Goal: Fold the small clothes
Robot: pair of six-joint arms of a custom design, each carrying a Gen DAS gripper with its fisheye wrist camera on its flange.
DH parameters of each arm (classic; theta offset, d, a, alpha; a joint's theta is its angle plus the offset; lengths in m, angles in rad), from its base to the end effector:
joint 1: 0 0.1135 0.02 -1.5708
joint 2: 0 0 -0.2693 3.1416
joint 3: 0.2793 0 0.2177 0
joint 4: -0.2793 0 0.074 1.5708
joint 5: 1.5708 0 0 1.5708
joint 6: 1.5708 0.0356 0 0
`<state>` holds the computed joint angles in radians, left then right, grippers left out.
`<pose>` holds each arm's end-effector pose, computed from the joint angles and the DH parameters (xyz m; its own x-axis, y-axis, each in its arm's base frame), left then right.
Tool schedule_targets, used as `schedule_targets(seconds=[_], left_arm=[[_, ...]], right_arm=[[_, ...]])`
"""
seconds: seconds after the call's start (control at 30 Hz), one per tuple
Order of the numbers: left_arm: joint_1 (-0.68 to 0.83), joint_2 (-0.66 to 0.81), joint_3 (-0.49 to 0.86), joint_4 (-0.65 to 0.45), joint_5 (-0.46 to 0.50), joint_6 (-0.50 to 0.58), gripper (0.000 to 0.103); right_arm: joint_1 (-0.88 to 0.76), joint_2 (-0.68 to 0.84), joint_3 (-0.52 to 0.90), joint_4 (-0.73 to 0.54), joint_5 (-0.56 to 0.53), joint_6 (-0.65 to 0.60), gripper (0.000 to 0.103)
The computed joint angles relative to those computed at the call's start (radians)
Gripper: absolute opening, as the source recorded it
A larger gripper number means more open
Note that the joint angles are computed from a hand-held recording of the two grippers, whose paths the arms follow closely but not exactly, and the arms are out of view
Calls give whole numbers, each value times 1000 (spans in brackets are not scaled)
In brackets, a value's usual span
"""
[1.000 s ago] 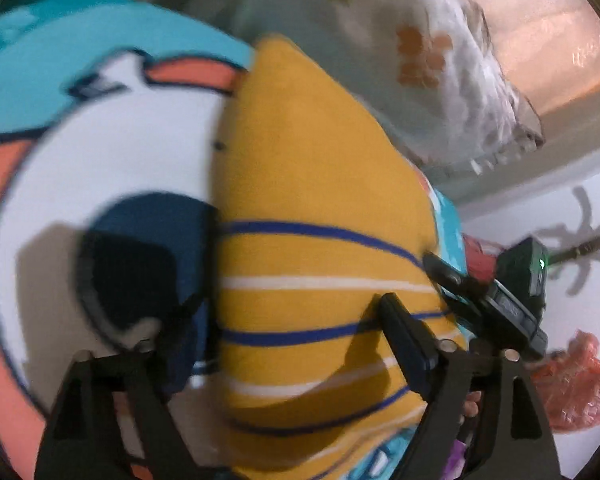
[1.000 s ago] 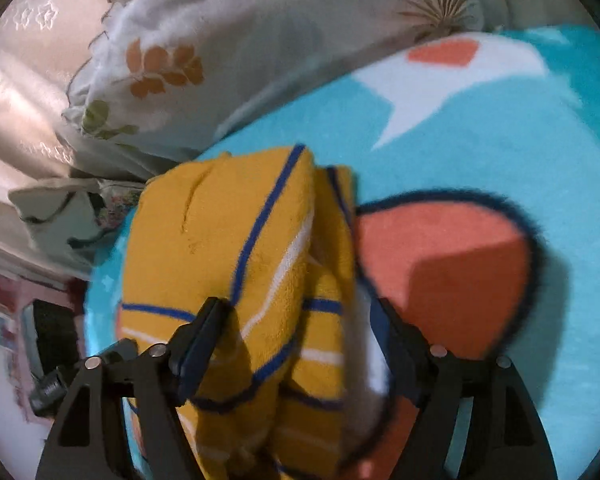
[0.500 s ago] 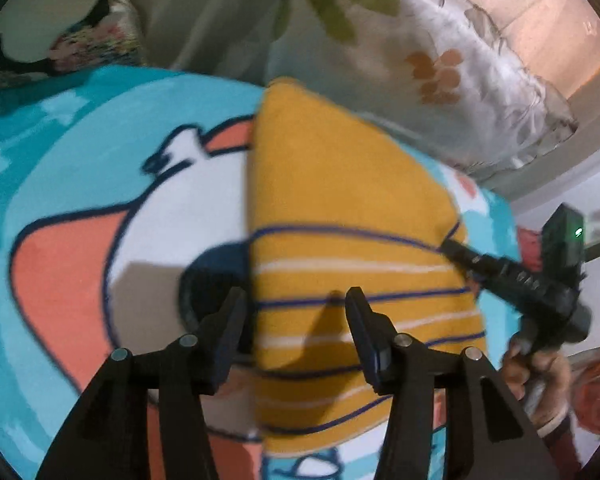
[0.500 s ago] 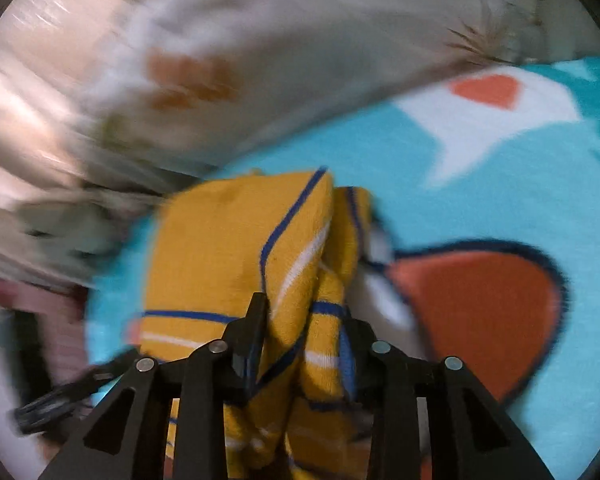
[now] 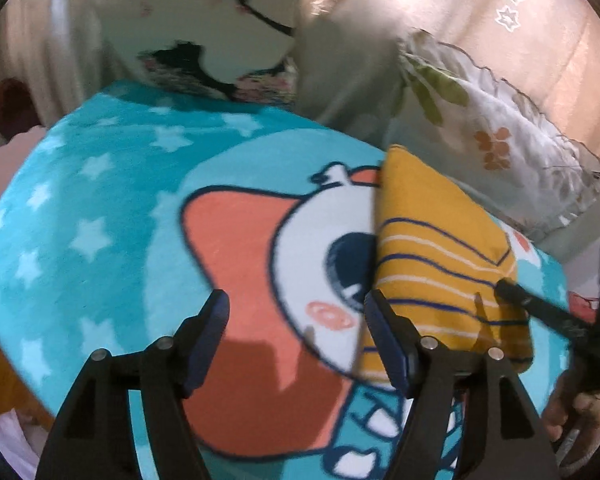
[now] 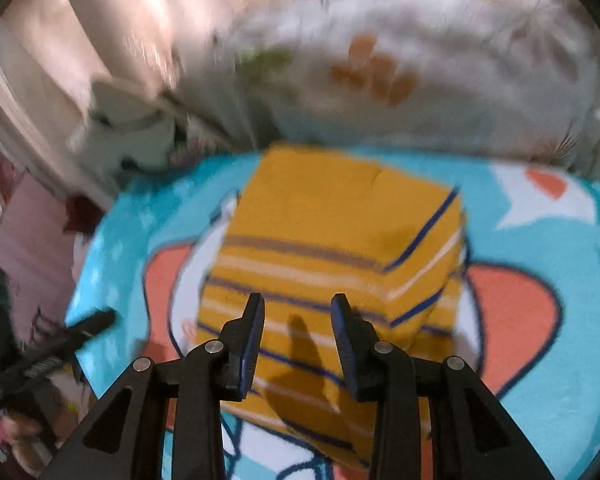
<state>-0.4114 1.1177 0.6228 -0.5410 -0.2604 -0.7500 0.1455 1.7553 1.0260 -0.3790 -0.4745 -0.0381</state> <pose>0.1595 -0.0596 0.2158 -0.7584 -0.3877 -0.5240 -0.3428 0.9209 -0.1854 0.3069 0.0614 0.1890 -0.8722 -0.1620 -0.4614 -0.3641 0.8450 0.3916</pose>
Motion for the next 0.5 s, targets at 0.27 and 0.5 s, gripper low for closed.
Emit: schedule_targets(seconds=[0.27,0.5], left_arm=[[-102,-140,-7,-205,-169,-169,70],[-236,-167,56,-377,-328,-350,71]], right_arm=[[-6,-1,-52,27,89,-29,39],[132,-7,-33,132,137,41,43]])
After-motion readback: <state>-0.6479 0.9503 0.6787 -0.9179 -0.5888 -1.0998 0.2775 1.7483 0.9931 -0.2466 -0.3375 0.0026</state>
